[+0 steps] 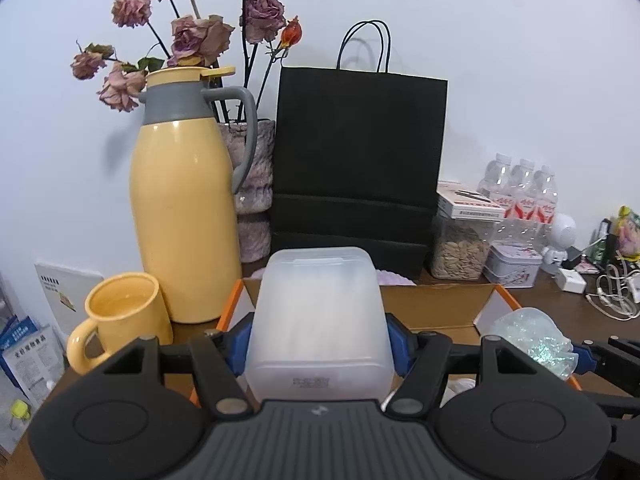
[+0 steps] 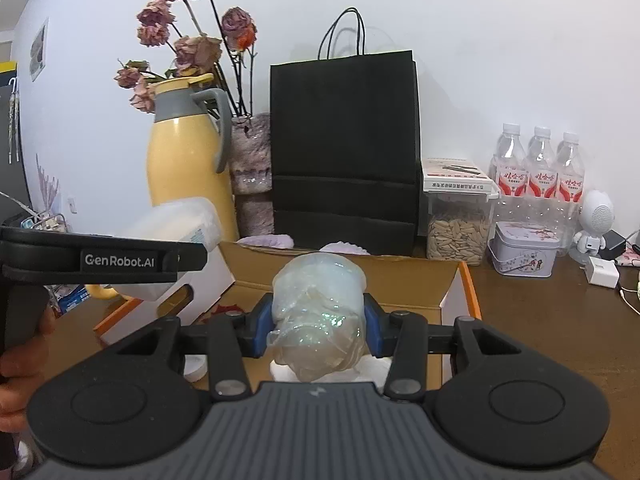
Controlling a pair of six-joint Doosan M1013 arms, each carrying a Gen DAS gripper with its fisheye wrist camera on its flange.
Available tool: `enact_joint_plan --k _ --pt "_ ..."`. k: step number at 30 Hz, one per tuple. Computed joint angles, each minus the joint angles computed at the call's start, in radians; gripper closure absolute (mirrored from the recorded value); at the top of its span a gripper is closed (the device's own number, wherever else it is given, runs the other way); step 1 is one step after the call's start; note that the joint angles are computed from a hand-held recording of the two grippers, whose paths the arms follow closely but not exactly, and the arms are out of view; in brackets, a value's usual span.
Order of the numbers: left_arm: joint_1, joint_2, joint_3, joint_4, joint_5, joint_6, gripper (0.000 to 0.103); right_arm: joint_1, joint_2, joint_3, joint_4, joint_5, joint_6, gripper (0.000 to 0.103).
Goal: Organize objects
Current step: 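Lower the plastic box and bag into the cardboard box and open both grippers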
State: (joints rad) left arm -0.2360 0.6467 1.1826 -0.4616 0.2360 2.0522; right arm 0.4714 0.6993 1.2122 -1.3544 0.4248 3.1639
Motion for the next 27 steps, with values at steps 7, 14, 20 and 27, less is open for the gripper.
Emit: enact_joint_plan --k 7,14,20,27 --pt "-0.005 0.034 -0.044 0.086 0.029 -0.072 0.039 -0.017 0.033 -0.048 0.126 0.003 -0.128 0.058" --pt "-0.016 0.052 -0.053 0.331 -0.018 -0.324 0.0 -0.026 0.058 -0.084 0.243 0.051 -0.237 0.019" --pt "-0.02 0.058 -0.066 0.421 0.01 -0.413 0.0 -0.022 0.073 -0.112 0.303 0.119 -0.316 0.0" --pt "-0.019 0.056 -0.064 0.417 0.017 -0.406 0.0 -0.022 0.069 -0.111 0.317 0.118 -0.328 0.0"
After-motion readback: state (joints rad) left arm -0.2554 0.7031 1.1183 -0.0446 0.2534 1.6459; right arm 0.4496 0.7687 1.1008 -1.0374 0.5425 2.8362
